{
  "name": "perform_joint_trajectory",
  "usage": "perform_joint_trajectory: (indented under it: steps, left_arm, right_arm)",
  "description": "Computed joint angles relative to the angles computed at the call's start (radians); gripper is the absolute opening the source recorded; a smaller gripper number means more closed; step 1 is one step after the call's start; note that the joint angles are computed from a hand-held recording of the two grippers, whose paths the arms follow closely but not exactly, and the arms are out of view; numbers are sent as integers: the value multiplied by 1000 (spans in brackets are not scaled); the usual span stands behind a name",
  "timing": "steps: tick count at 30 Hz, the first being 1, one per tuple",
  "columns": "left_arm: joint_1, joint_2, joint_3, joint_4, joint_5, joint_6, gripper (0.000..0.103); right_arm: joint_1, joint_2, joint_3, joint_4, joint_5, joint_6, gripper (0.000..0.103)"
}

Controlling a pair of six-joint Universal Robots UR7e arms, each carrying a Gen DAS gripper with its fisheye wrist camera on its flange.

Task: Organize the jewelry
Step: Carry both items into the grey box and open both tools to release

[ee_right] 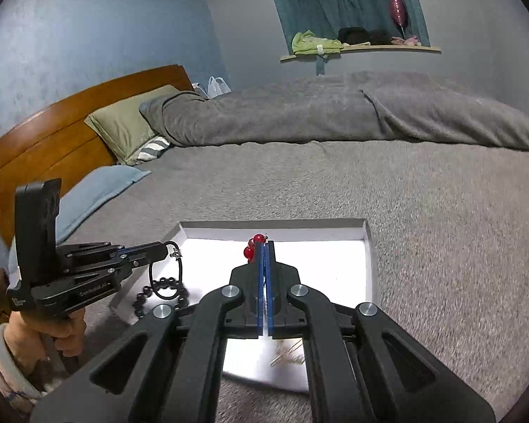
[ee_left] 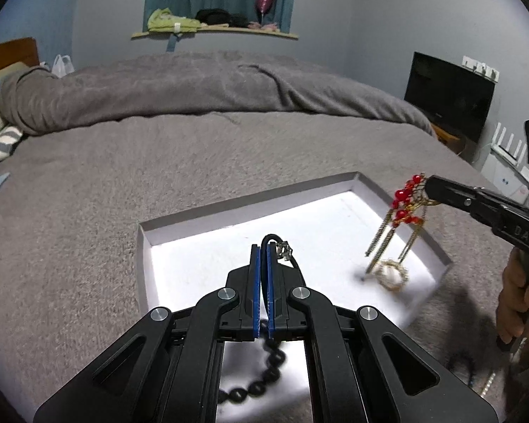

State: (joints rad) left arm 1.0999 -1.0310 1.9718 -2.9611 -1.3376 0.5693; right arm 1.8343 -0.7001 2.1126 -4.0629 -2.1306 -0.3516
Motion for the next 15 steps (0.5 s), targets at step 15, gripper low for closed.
perform_joint_trajectory:
  steps: [15]
  left_arm:
    - [53, 82, -132, 101, 60, -30, 4]
  right_arm:
    - [-93, 9, -46, 145, 5, 56, 1]
